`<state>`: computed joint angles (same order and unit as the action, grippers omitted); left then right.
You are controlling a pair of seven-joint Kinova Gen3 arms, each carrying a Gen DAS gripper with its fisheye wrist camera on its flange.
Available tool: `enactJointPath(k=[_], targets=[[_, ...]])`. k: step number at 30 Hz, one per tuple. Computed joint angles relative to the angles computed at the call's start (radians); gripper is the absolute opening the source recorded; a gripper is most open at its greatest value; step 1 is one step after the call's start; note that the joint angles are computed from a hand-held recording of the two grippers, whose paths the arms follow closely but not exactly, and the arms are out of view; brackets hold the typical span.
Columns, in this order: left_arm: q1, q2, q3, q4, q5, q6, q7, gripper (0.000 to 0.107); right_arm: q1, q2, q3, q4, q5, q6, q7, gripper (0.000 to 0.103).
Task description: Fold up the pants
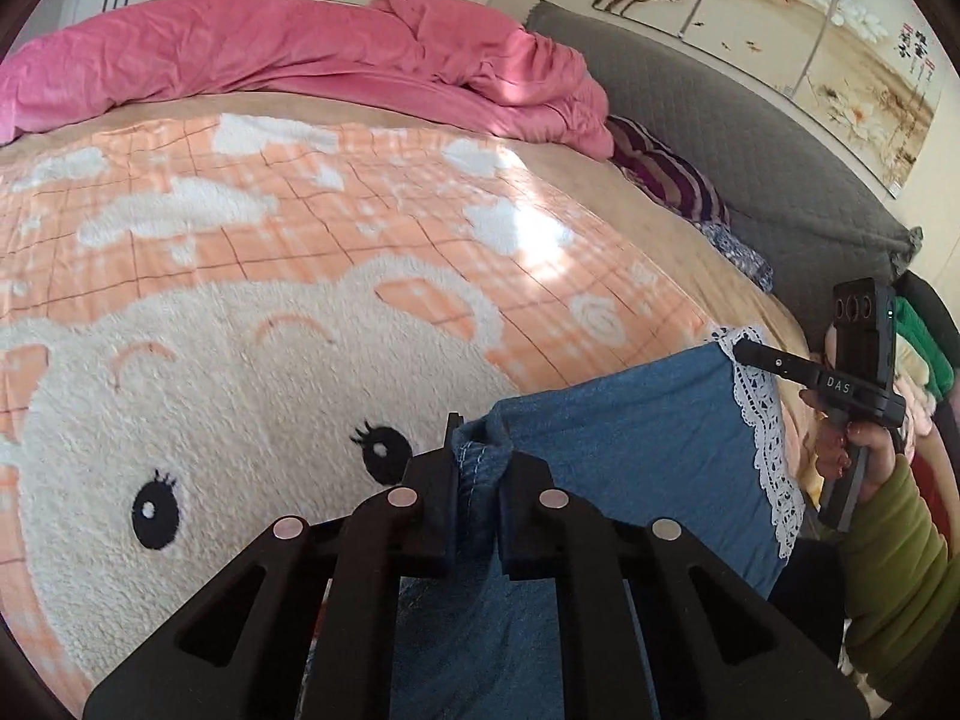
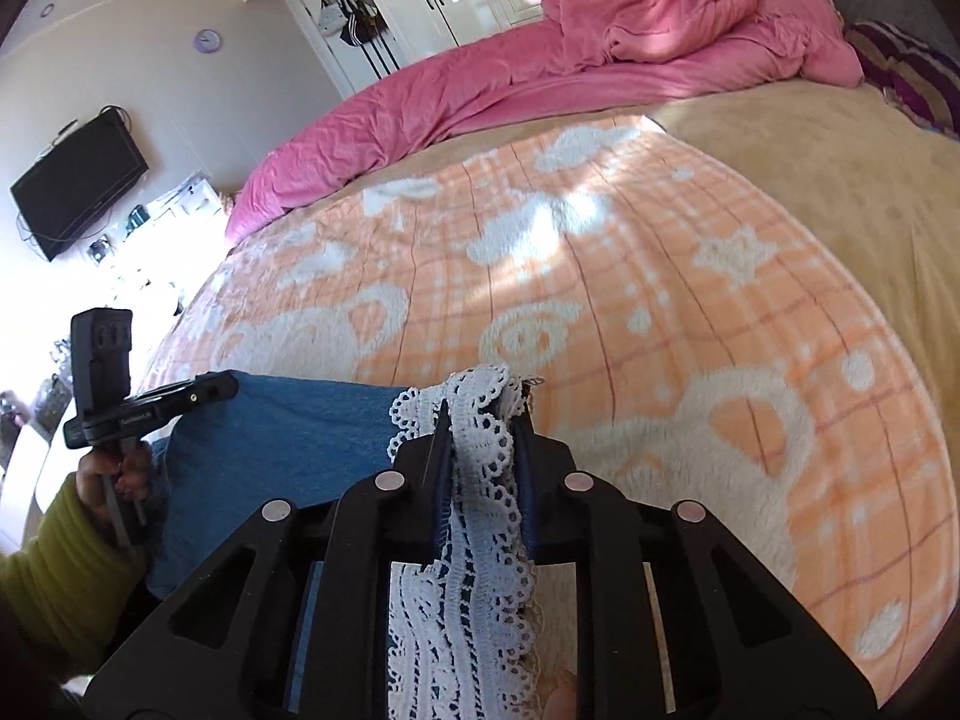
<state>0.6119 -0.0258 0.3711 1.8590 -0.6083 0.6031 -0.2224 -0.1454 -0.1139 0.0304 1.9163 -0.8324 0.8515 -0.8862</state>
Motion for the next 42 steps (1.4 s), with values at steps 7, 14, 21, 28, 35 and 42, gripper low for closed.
enactJointPath(k=[7,14,21,28,35,42], targets=[[0.034,0.100,-0.059,-0.054,0.005,0.059,-0.019,0.008,-0.180,0.137,0.045,-0.141,0.275,-0.042,-0.243,0.011],[0.087,0.135,-0.111,-0.066,0.009,0.097,-0.020,0.018,-0.260,0.177,0.013,-0.125,0.536,-0.097,-0.471,0.019],[0.127,0.090,-0.097,-0.068,-0.084,0.213,0.125,0.032,-0.062,0.038,-0.094,-0.063,0.451,-0.116,-0.463,0.037],[0.177,0.007,0.043,-0.065,-0.186,0.438,0.326,0.035,-0.047,-0.132,0.032,0.042,0.255,0.010,-0.298,0.044],[0.303,-0.009,0.190,-0.110,-0.258,0.723,0.501,0.044,-0.056,-0.249,0.086,0.113,0.216,0.115,-0.247,0.057],[0.410,-0.001,0.295,-0.148,-0.202,1.007,0.671,0.045,-0.057,-0.228,0.097,0.138,0.227,0.164,-0.225,0.062]])
